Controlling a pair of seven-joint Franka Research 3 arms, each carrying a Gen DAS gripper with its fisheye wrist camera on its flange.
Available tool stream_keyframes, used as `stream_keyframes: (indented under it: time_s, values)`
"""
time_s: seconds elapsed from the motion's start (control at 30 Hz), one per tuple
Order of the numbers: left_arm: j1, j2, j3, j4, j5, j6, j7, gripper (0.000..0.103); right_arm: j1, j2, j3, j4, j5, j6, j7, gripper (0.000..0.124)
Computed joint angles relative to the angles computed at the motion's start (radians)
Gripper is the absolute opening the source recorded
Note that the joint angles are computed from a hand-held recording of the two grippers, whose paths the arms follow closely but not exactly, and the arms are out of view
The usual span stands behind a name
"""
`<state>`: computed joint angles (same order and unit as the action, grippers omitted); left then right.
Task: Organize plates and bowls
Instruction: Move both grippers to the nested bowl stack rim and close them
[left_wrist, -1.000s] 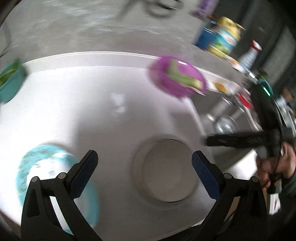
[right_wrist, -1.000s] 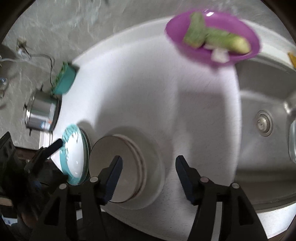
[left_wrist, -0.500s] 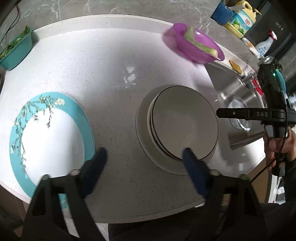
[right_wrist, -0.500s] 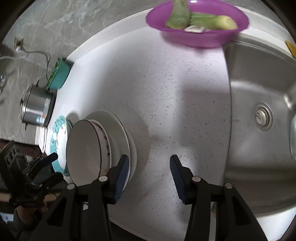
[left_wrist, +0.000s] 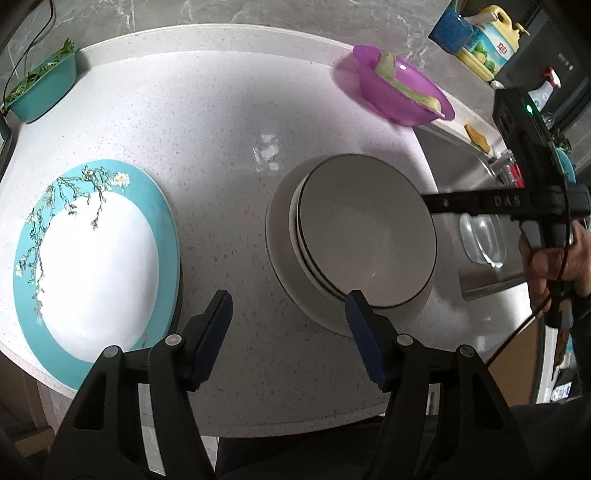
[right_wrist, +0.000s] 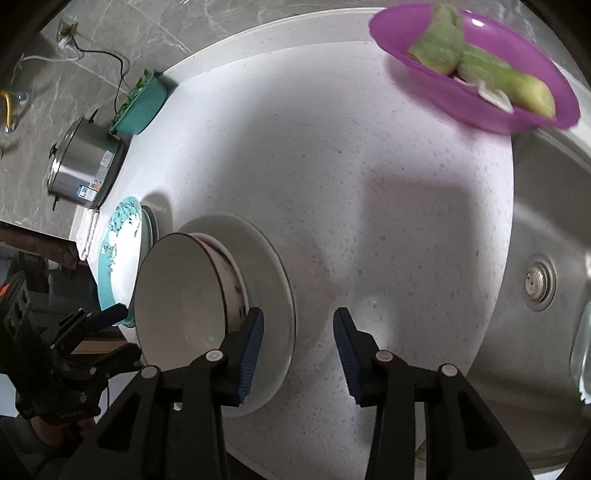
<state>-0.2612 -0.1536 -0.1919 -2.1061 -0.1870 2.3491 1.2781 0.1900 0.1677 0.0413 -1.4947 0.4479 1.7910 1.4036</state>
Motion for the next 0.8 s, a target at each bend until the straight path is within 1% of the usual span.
stream_keyframes:
  time_s: [0.13,0.23,0.3,0.33,0.4,0.43,0.5,0.57,0.63,0.7,0.77,0.8]
  values:
    - [0.002,-0.007,-0.001,-0.014,0.004,0.003,-0.011,0.062,0.006,0.022,0.004,0.028,-0.02,-0.016,-0.014,0.043]
    - [0.001,-0.003,-0.013,-0.015,0.035,-0.003,-0.069,0.061,-0.004,0.04,0.004,0.046,0.003,-0.027,-0.046,0.043]
    - [0.0,-0.002,-0.028,-0.018,0.068,0.005,-0.147,0.06,-0.011,0.056,0.006,0.062,0.021,-0.042,-0.08,0.043]
    - [0.0,0.004,-0.034,-0.012,0.089,-0.004,-0.192,0.06,-0.014,0.067,0.008,0.075,0.026,-0.053,-0.102,0.043]
    - [-0.003,-0.001,-0.044,-0.026,0.104,0.002,-0.305,0.06,-0.021,0.092,0.01,0.106,0.035,-0.084,-0.141,0.043]
    - [-0.002,-0.005,-0.056,-0.03,0.139,0.008,-0.385,0.06,-0.023,0.109,0.013,0.131,0.033,-0.108,-0.166,0.043]
    - [-0.005,-0.003,-0.067,-0.028,0.192,0.007,-0.483,0.06,-0.027,0.133,0.015,0.164,0.03,-0.129,-0.213,0.042]
    - [-0.011,-0.003,-0.071,-0.029,0.215,0.011,-0.572,0.06,-0.033,0.162,0.017,0.199,0.04,-0.148,-0.234,0.042]
    - [-0.017,0.0,-0.074,-0.025,0.244,0.004,-0.631,0.061,-0.036,0.186,0.022,0.232,0.045,-0.162,-0.263,0.042]
    - [-0.022,0.007,-0.081,-0.015,0.283,-0.022,-0.7,0.061,-0.037,0.199,0.025,0.253,0.045,-0.17,-0.285,0.042]
    - [-0.029,0.014,-0.078,-0.015,0.27,-0.039,-0.743,0.061,-0.035,0.211,0.028,0.267,0.045,-0.175,-0.305,0.042]
    - [-0.032,0.012,-0.076,-0.023,0.267,-0.033,-0.762,0.061,-0.031,0.213,0.028,0.269,0.037,-0.172,-0.31,0.042]
